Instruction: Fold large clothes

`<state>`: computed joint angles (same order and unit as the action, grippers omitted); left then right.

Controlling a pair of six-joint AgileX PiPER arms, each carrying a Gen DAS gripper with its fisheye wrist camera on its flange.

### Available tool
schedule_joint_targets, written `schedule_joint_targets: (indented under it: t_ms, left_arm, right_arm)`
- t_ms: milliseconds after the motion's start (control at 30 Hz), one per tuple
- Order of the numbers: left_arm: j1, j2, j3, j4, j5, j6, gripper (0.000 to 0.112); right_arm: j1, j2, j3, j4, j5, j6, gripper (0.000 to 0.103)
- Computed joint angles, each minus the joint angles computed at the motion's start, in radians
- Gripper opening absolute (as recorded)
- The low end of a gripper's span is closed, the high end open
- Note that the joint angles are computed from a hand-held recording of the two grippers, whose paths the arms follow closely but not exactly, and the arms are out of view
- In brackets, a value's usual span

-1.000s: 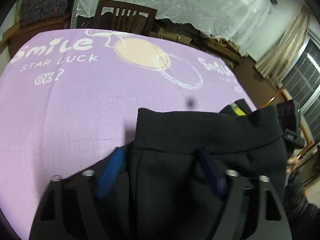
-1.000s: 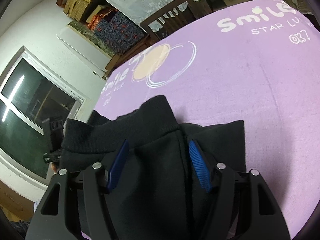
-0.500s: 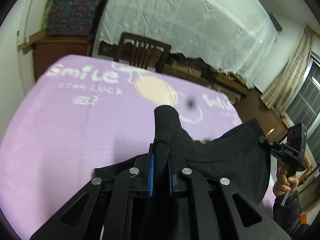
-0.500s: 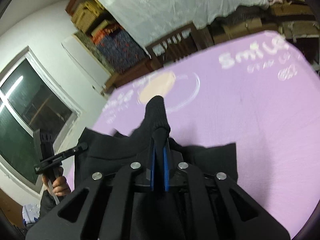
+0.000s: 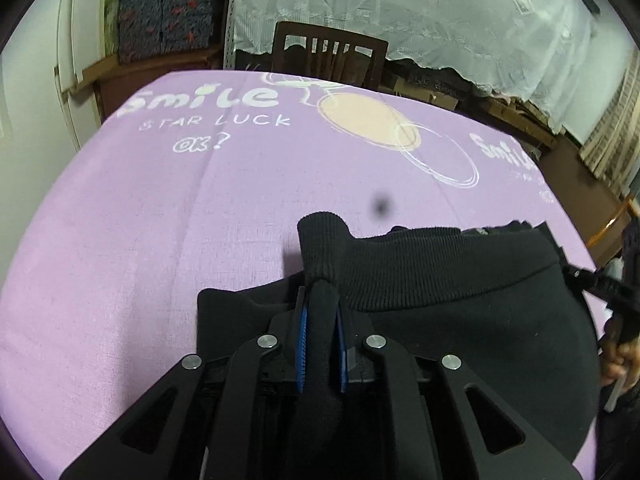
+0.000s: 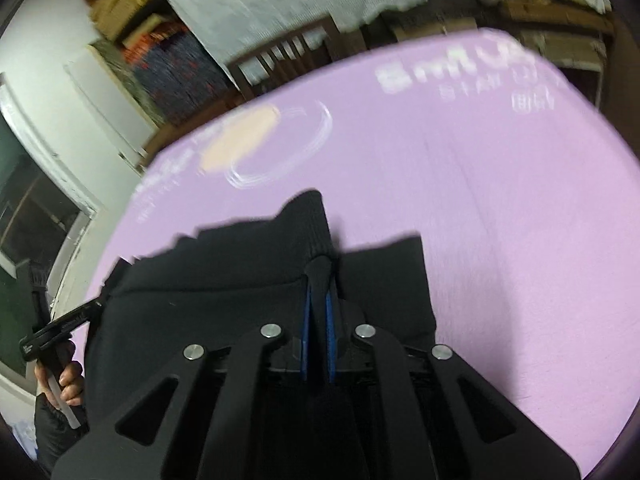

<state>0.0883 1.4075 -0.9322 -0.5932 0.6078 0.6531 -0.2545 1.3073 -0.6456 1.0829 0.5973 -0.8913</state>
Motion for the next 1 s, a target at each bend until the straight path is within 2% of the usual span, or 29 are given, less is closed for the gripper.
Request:
schedule_joint_targets:
  t_ms: [100, 167, 233, 267, 300, 367, 400, 467, 533, 567, 600, 733, 800, 833, 900, 967, 1000]
  left_arm:
    - [0.026, 0.014, 0.000, -0.041, 0.015, 0.036, 0.017]
    - [0.070, 0.037, -0.025, -0.095, 0.076, 0.063, 0.019]
    - [0.123, 0.040, -0.048, -0.141, 0.155, 0.076, 0.024]
    - [0.137, 0.021, -0.052, -0.138, 0.166, 0.058, 0.031]
    - [0.145, -0.013, -0.042, -0.129, 0.152, 0.044, 0.039]
    - [0.156, -0.103, -0.019, -0.104, 0.105, 0.022, 0.040]
    - [0.172, -0.132, -0.019, -0.125, 0.116, 0.039, 0.040]
    - [0.215, -0.175, -0.022, -0.222, 0.199, 0.104, 0.040]
    - [0.209, -0.195, -0.015, -0.285, 0.280, 0.143, 0.040]
    - [0.181, -0.202, -0.003, -0.302, 0.305, 0.160, 0.040]
    - [0.139, -0.208, 0.013, -0.300, 0.308, 0.161, 0.040]
    - [0.009, -0.197, 0.067, -0.273, 0.327, 0.149, 0.040]
    - [-0.064, -0.208, 0.109, -0.215, 0.277, 0.129, 0.040]
    - [-0.101, -0.211, 0.140, -0.175, 0.228, 0.116, 0.040]
    - [-0.076, -0.206, 0.178, -0.211, 0.223, 0.193, 0.040]
    - [-0.020, -0.197, 0.185, -0.239, 0.249, 0.258, 0.029]
    - [0.012, -0.188, 0.181, -0.243, 0.269, 0.272, 0.019]
  right_arm:
    - [0.033, -0.008, 0.004, -0.036, -0.045, 0.036, 0.005]
    - [0.020, -0.001, 0.003, -0.020, -0.032, 0.022, 0.006]
    - [-0.043, 0.019, -0.005, 0.032, 0.050, -0.018, 0.009]
    - [-0.079, 0.027, -0.008, 0.052, 0.095, -0.031, 0.010]
    - [-0.143, 0.043, -0.017, 0.075, 0.168, -0.035, 0.013]
    - [-0.208, 0.036, -0.023, 0.088, 0.228, -0.016, 0.018]
    - [-0.249, 0.008, -0.020, 0.093, 0.240, 0.001, 0.022]
    - [-0.292, -0.030, -0.020, 0.109, 0.270, -0.008, 0.022]
    - [-0.322, -0.056, -0.018, 0.156, 0.365, -0.049, 0.019]
    - [-0.306, -0.071, -0.014, 0.180, 0.415, -0.072, 0.018]
    - [-0.276, -0.085, -0.011, 0.184, 0.430, -0.077, 0.018]
    - [-0.057, -0.130, 0.007, 0.188, 0.432, -0.089, 0.018]
    - [0.025, -0.150, 0.018, 0.173, 0.381, -0.056, 0.018]
    - [0.085, -0.153, 0.026, 0.155, 0.376, -0.060, 0.018]
    - [0.177, -0.154, 0.039, 0.119, 0.320, -0.030, 0.018]
    - [0.192, -0.127, 0.067, 0.106, 0.286, -0.035, 0.005]
    - [0.156, -0.106, 0.083, 0.118, 0.308, -0.071, 0.000]
